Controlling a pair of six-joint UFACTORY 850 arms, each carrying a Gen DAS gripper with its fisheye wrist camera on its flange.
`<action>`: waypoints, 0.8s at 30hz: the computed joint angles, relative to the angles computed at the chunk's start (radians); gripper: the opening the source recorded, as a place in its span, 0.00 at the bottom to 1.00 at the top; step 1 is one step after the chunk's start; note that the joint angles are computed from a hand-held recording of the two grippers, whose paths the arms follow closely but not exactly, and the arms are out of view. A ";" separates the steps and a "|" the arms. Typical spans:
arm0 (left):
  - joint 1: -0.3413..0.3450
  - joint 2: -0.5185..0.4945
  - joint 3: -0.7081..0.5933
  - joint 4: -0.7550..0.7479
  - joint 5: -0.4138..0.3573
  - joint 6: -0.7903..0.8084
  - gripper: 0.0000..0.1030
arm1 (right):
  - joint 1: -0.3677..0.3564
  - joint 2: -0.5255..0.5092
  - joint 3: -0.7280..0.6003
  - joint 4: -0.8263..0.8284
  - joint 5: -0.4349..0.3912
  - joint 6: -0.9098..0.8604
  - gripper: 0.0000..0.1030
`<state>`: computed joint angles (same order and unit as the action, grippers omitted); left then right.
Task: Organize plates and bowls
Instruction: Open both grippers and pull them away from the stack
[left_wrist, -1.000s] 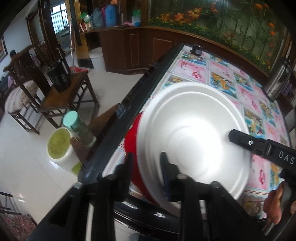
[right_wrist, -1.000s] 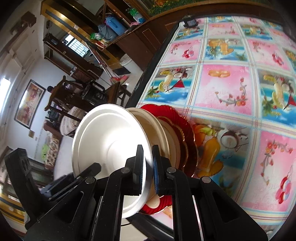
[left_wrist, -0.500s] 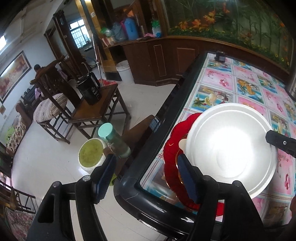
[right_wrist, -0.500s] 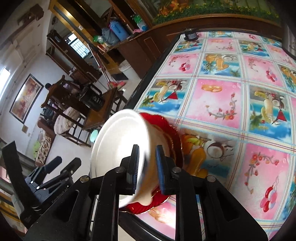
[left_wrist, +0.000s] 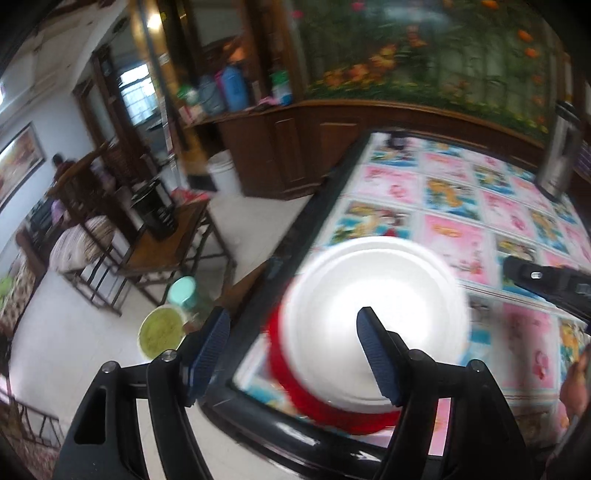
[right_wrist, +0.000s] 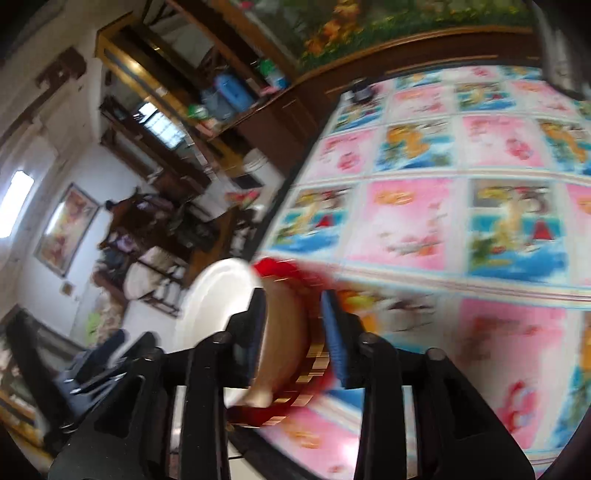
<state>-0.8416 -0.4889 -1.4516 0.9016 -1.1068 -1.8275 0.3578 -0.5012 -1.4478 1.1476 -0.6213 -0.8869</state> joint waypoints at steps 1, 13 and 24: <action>-0.006 -0.011 -0.019 0.014 0.007 0.010 0.70 | -0.006 0.006 0.012 -0.027 0.037 0.012 0.33; -0.012 -0.329 -0.469 -0.005 0.215 0.268 0.78 | -0.141 0.079 0.145 -0.462 0.358 0.326 0.33; 0.022 -0.681 -0.981 -0.270 0.125 0.559 0.78 | -0.264 0.026 0.124 -0.447 0.329 0.361 0.41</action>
<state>-0.8192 -1.1698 -2.4330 0.6319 -0.9817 -1.2682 0.0934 -0.4756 -1.3236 0.7006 -0.2918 -0.5255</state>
